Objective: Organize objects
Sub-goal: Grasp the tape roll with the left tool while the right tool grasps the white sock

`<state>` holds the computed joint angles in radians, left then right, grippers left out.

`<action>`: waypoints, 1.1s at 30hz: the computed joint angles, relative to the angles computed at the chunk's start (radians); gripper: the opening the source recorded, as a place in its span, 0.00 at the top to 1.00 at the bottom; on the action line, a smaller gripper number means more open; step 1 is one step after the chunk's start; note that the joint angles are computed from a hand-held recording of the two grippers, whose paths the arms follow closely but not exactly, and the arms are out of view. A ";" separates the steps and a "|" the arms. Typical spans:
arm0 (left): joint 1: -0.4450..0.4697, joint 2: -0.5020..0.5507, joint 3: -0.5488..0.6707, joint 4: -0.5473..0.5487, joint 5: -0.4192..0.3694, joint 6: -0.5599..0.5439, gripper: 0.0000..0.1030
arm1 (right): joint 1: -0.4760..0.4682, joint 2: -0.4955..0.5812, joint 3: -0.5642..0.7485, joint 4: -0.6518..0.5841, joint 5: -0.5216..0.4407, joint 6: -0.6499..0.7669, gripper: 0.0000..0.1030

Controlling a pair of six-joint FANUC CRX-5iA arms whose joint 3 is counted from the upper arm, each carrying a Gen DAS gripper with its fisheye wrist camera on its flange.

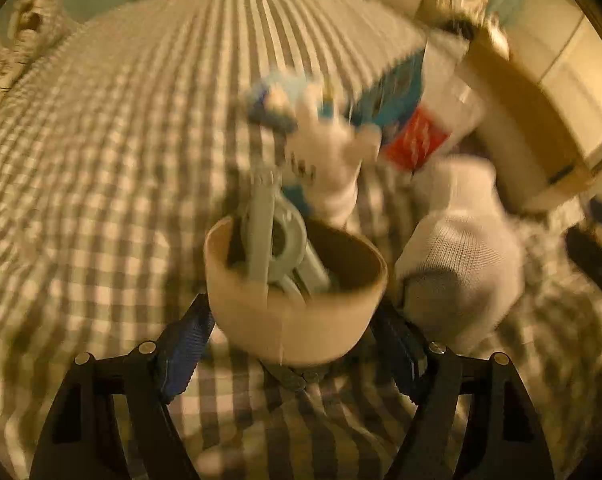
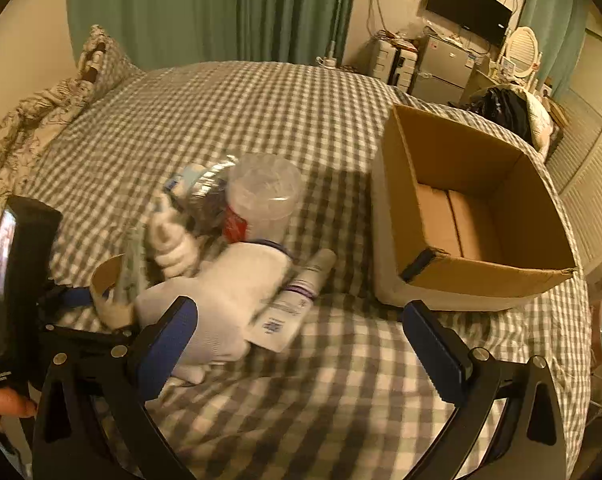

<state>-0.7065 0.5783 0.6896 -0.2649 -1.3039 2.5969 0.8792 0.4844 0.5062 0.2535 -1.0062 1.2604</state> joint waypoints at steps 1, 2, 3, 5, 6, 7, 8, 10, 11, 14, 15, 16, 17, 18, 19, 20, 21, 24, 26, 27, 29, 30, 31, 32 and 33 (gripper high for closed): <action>-0.013 -0.028 -0.022 -0.030 0.015 0.033 0.22 | 0.001 0.001 0.009 -0.019 -0.004 0.012 0.00; -0.023 -0.047 -0.034 -0.053 0.016 0.053 0.38 | 0.003 0.001 0.017 -0.041 -0.010 0.026 0.00; -0.035 -0.065 -0.040 -0.082 0.008 0.075 0.49 | 0.009 0.007 0.027 -0.050 -0.020 0.034 0.00; -0.050 -0.098 -0.063 -0.141 -0.018 0.119 0.54 | 0.024 0.030 0.058 -0.055 -0.048 0.051 0.00; -0.055 -0.119 -0.078 -0.172 -0.030 0.129 0.54 | 0.029 0.046 0.082 -0.066 -0.067 0.063 0.00; -0.057 -0.129 -0.083 -0.189 -0.042 0.128 0.54 | 0.033 0.067 0.111 -0.082 -0.090 0.072 0.00; -0.053 -0.139 -0.100 -0.185 -0.038 0.130 0.54 | 0.035 0.082 0.129 -0.089 -0.109 0.079 0.00; -0.009 -0.174 -0.179 -0.107 0.039 0.118 0.54 | 0.038 0.130 0.191 -0.106 -0.170 0.097 0.00; 0.011 -0.181 -0.211 -0.065 0.069 0.107 0.54 | 0.038 0.147 0.211 -0.111 -0.192 0.103 0.01; 0.039 -0.158 -0.187 -0.005 0.029 0.052 0.50 | 0.035 0.194 0.274 -0.135 -0.243 0.112 0.02; 0.040 -0.143 -0.165 -0.002 0.018 0.043 0.48 | 0.029 0.216 0.313 -0.165 -0.270 0.126 0.03; 0.036 -0.136 -0.148 -0.012 0.000 0.044 0.46 | 0.026 0.232 0.338 -0.180 -0.291 0.136 0.11; 0.032 -0.141 -0.155 -0.019 0.007 0.053 0.36 | 0.024 0.249 0.361 -0.195 -0.312 0.143 0.22; 0.032 -0.154 -0.168 -0.021 0.020 0.063 0.31 | 0.014 0.268 0.397 -0.236 -0.340 0.160 0.34; 0.028 -0.169 -0.179 -0.033 0.024 0.080 0.25 | 0.009 0.274 0.413 -0.257 -0.351 0.171 0.38; 0.031 -0.176 -0.179 -0.043 0.024 0.085 0.23 | 0.008 0.265 0.402 -0.263 -0.340 0.178 0.42; 0.028 -0.187 -0.187 -0.050 0.026 0.096 0.22 | 0.010 0.244 0.369 -0.255 -0.309 0.178 0.44; 0.033 -0.199 -0.194 -0.044 0.021 0.108 0.19 | 0.028 0.132 0.192 -0.164 -0.159 0.134 0.47; 0.037 -0.185 -0.169 -0.038 0.029 0.100 0.12 | 0.026 0.068 0.107 -0.132 -0.081 0.111 0.48; 0.044 -0.163 -0.141 -0.032 0.032 0.087 0.10 | 0.023 0.053 0.090 -0.126 -0.061 0.101 0.48; 0.057 -0.108 -0.067 -0.010 0.013 0.048 0.09 | 0.018 0.034 0.069 -0.084 -0.039 0.072 0.48; 0.065 -0.083 -0.036 0.004 0.014 0.020 0.09 | 0.015 0.026 0.054 -0.064 -0.028 0.057 0.48; 0.078 -0.062 -0.020 0.028 0.031 -0.022 0.08 | 0.009 0.019 0.047 -0.070 -0.025 0.052 0.48; 0.082 -0.033 0.011 0.045 0.019 -0.055 0.07 | -0.001 0.020 0.055 -0.096 -0.032 0.057 0.48; 0.087 0.015 0.070 0.050 -0.034 -0.085 0.07 | -0.008 0.021 0.063 -0.114 -0.041 0.064 0.48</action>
